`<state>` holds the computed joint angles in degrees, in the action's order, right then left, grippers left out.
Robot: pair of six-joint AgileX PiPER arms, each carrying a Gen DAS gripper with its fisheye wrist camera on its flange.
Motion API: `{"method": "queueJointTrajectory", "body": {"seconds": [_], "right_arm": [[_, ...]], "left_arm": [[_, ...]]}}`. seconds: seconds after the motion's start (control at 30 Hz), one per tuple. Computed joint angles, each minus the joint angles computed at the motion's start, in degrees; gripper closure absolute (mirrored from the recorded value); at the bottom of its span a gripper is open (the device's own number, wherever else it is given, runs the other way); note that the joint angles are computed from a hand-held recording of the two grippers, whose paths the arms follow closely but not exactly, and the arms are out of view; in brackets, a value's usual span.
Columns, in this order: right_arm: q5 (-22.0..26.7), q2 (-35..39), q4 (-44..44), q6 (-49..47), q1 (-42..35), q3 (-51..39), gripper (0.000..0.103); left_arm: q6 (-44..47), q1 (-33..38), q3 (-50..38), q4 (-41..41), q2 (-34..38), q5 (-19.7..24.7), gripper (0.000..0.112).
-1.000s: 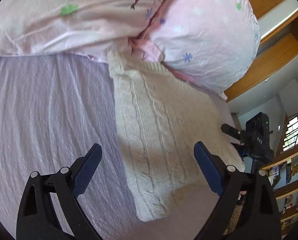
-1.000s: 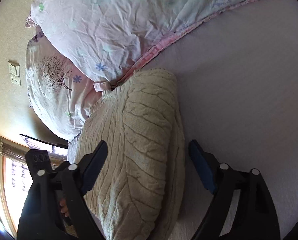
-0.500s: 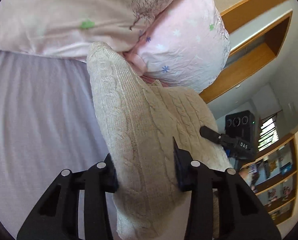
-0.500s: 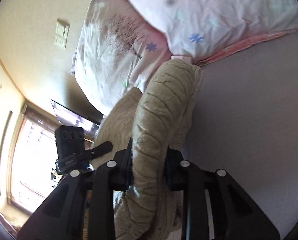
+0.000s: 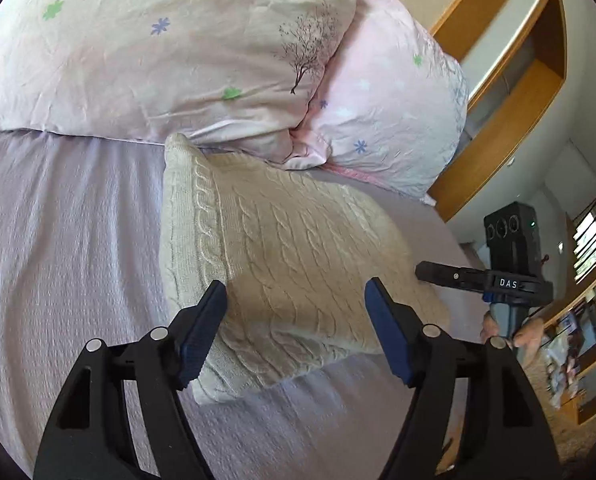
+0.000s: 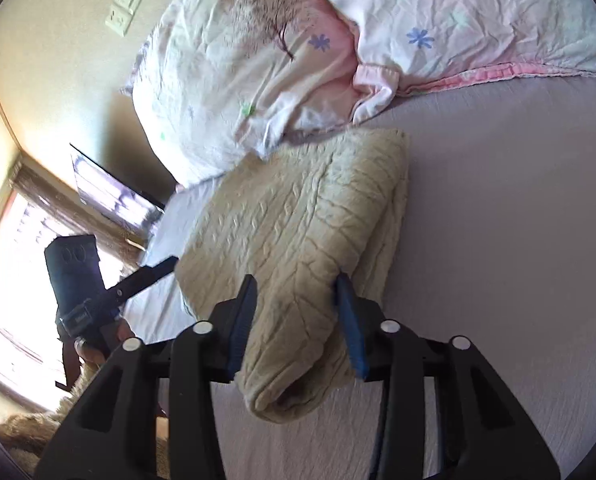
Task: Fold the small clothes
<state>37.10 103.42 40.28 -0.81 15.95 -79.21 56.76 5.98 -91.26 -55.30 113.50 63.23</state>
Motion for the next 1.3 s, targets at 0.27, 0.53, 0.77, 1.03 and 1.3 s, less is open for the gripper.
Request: {"method": "queueJointTrajectory", "body": {"seconds": [0.27, 0.53, 0.77, 1.03, 1.3], "right_arm": [[-3.85, 3.82, -36.63, 31.49, 4.50, -2.50, 0.093], [-16.44, -6.32, -40.16, 35.92, 6.69, 3.61, 0.058], [1.49, 11.12, -33.76, 32.02, 6.53, -16.01, 0.039], [7.06, -7.53, -70.77, 68.88, 23.23, 2.29, 0.002], [16.60, -0.05, -72.01, 74.70, 30.99, 0.13, 0.002]], "left_arm": [[3.17, -2.84, 0.62, 2.56, 0.25, -1.95, 0.041], [10.47, -3.55, 9.68, 3.41, -7.69, -6.48, 0.036], [3.99, -1.57, 14.82, 5.45, -12.99, -10.34, 0.011], [-20.68, -8.51, 24.44, 34.51, -19.63, -29.98, 0.011], [-44.11, -16.77, 26.02, 58.29, -16.41, -34.05, 0.011]]}}
